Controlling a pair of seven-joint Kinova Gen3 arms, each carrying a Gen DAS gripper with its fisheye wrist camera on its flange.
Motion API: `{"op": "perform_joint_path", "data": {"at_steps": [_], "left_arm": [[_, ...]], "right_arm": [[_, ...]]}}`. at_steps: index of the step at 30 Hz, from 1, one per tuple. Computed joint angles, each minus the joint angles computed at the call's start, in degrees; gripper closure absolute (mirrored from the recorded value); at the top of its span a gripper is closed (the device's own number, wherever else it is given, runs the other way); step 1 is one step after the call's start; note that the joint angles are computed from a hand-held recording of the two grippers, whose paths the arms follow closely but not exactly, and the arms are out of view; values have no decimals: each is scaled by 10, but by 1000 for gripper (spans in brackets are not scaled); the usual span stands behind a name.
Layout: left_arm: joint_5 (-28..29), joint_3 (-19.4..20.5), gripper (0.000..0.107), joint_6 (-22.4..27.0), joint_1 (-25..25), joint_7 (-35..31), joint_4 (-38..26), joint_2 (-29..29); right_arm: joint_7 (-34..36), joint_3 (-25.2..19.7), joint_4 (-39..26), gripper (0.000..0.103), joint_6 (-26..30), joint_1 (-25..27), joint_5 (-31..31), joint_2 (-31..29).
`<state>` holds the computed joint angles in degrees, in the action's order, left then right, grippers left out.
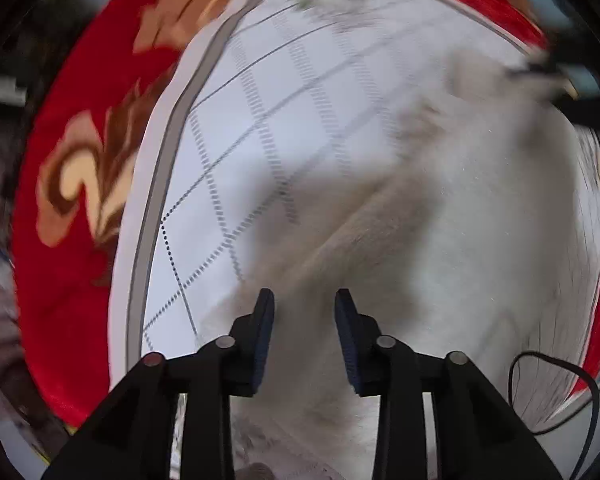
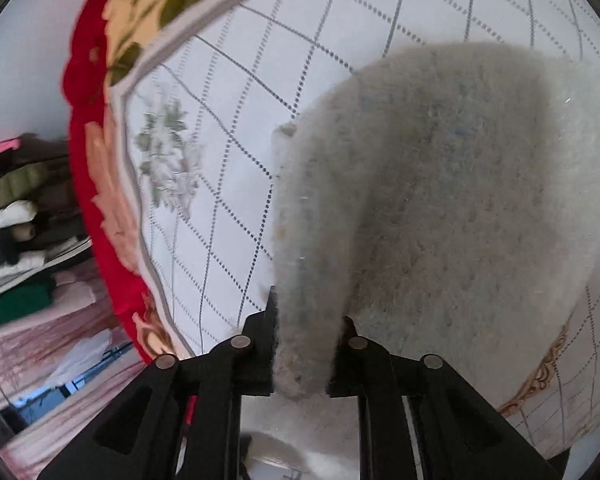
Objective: Fold large clothes
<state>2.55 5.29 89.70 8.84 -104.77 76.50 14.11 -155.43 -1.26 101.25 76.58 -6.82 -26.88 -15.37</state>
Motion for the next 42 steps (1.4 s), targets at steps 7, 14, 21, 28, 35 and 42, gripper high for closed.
{"op": "perform_joint_path", "data": {"at_steps": [7, 14, 21, 28, 35, 42], "left_arm": [[75, -27, 27, 19, -75, 33, -6, 20], [97, -18, 14, 34, -74, 72, -12, -28], [45, 16, 13, -20, 15, 142, -28, -9], [-10, 24, 13, -53, 88, 223, -34, 2], [-36, 27, 13, -61, 122, 264, -42, 26], [-44, 27, 13, -80, 136, 274, -27, 47]], "right_arm": [[123, 57, 2, 48, -16, 45, -80, -82], [79, 47, -48, 48, 120, 12, 20, -99], [173, -46, 1, 56, 39, -1, 78, 40], [189, -22, -50, 56, 108, 21, 63, -16], [137, -3, -56, 43, 206, 5, 130, -116], [196, 103, 130, 29, 126, 91, 91, -180]]}}
